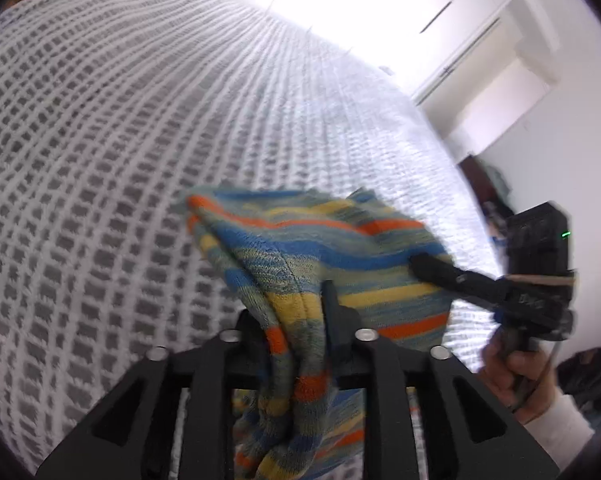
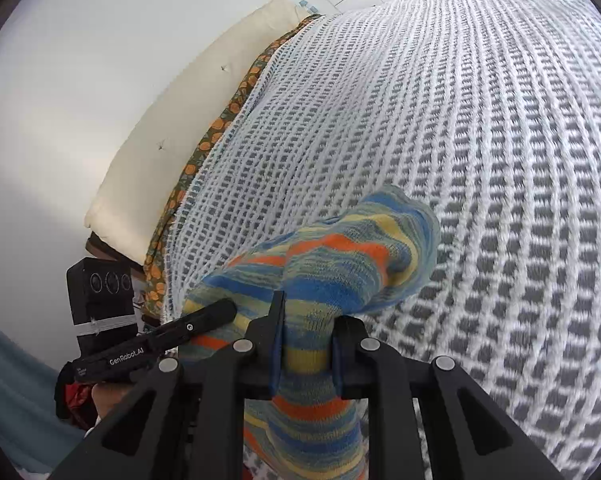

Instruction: Fold small clothes

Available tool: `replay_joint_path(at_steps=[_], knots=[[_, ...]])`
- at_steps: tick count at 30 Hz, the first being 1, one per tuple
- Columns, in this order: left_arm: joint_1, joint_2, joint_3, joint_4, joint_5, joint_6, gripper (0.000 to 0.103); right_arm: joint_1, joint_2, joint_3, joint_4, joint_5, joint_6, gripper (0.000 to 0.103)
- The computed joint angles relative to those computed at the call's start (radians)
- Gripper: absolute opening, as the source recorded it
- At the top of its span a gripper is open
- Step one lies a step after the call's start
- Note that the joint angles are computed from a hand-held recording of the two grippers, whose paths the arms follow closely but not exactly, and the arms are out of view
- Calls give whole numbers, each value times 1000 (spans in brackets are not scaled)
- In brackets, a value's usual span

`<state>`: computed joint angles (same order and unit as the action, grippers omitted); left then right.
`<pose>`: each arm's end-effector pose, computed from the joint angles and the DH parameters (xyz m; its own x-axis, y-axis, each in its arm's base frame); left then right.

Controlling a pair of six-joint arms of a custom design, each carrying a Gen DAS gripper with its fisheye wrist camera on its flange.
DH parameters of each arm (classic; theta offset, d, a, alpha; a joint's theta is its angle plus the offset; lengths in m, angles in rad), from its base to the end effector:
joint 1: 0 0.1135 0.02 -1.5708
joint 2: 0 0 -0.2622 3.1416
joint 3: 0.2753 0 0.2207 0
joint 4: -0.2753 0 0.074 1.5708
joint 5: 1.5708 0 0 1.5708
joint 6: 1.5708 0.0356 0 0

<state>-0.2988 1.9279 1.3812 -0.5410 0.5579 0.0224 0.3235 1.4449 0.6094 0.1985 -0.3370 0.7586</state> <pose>0.3506 -0.1277 0.2077 -0.8352 0.2772 -0.4749 0.5036 0.7324 -0.4583 0.2433 0.0940 0.1924 -0.7890 0.4202 -0.4482 -0.0127 0.7182 0.6957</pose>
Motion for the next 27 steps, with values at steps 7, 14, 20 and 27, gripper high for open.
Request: replay_joint_path(at_steps=[7, 14, 20, 27], knots=[[-138, -109, -273, 191, -552, 35, 72, 0, 27, 90, -324, 258, -28, 88], [-334, -528, -592, 281, -934, -56, 100, 310, -284, 96, -768, 591, 19, 98], [-388, -653, -483, -139, -913, -271, 100, 864, -327, 160, -1148, 834, 520, 99], [-533, -771, -457, -339, -952, -425, 100, 1232, -195, 306, -1426, 892, 983, 99]])
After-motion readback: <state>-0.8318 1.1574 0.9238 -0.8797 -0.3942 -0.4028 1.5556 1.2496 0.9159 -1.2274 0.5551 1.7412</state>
